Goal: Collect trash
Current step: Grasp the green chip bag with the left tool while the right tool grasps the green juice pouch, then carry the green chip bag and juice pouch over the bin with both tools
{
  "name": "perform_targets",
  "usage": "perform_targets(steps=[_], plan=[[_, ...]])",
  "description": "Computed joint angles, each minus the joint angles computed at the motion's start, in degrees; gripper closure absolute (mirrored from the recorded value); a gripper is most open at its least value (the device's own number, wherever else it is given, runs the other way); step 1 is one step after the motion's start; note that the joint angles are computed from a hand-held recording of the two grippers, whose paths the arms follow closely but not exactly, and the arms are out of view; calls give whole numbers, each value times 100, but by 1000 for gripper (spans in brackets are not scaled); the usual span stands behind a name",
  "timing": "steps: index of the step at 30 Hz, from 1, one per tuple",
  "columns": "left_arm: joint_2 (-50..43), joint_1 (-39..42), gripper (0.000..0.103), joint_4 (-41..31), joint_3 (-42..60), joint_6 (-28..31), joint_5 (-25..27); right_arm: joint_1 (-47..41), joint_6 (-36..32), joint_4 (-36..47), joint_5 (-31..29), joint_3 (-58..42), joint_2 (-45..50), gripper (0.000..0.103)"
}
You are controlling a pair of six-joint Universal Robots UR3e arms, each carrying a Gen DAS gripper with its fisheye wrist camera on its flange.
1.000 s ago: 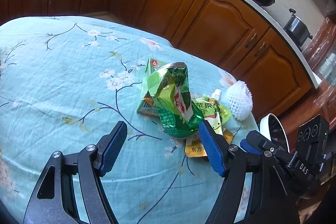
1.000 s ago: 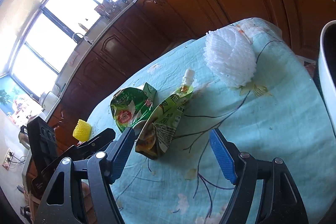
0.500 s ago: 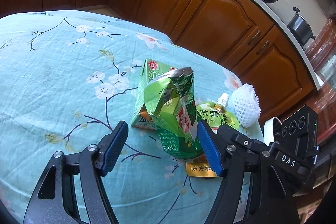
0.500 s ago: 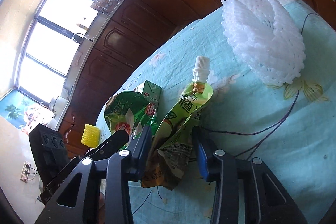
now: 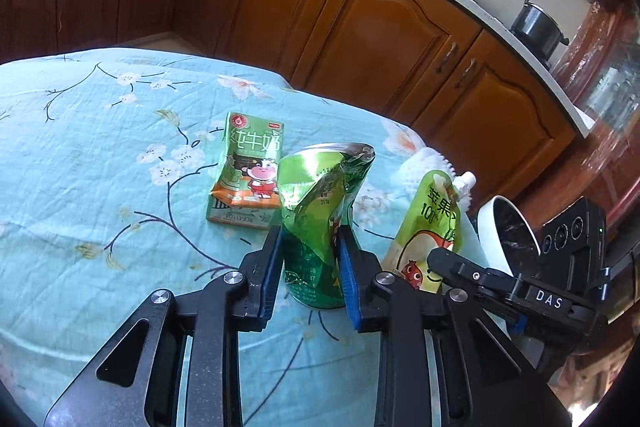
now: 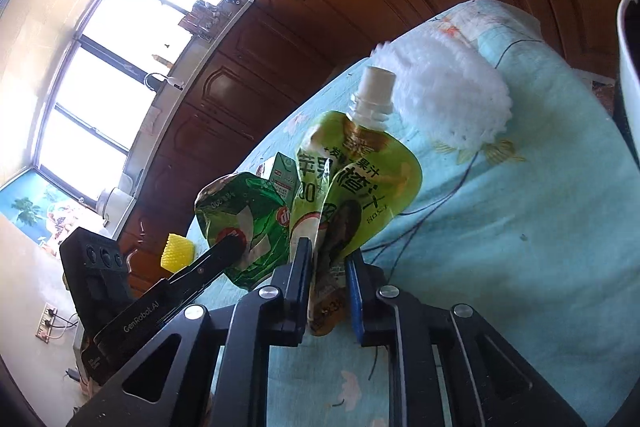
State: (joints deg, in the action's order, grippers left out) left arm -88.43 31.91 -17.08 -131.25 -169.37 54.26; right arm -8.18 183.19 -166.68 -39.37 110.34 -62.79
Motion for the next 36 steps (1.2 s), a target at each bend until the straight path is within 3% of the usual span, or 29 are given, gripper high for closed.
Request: perform_targets(steps=[5,12,30,34,36], plan=[[747,-215,78,-10,-480,107,35,-316,-421,56,2,623,-600,90],[1100,-1030,78,300,-762,-69,467,-950,-1076,212,50,1649,-1552,90],[152,-3369,78,696,325,-780,1669,-3115,-2672,1956,451,2982,-3630,90],[-69,-3699,78,679,652,-883,1795,-3516,-3044,2552,591,3080,-4075,90],[-168,-3868,78,664,817,-938,1869,-3898,-3570,3275,688,3140,-4454,90]])
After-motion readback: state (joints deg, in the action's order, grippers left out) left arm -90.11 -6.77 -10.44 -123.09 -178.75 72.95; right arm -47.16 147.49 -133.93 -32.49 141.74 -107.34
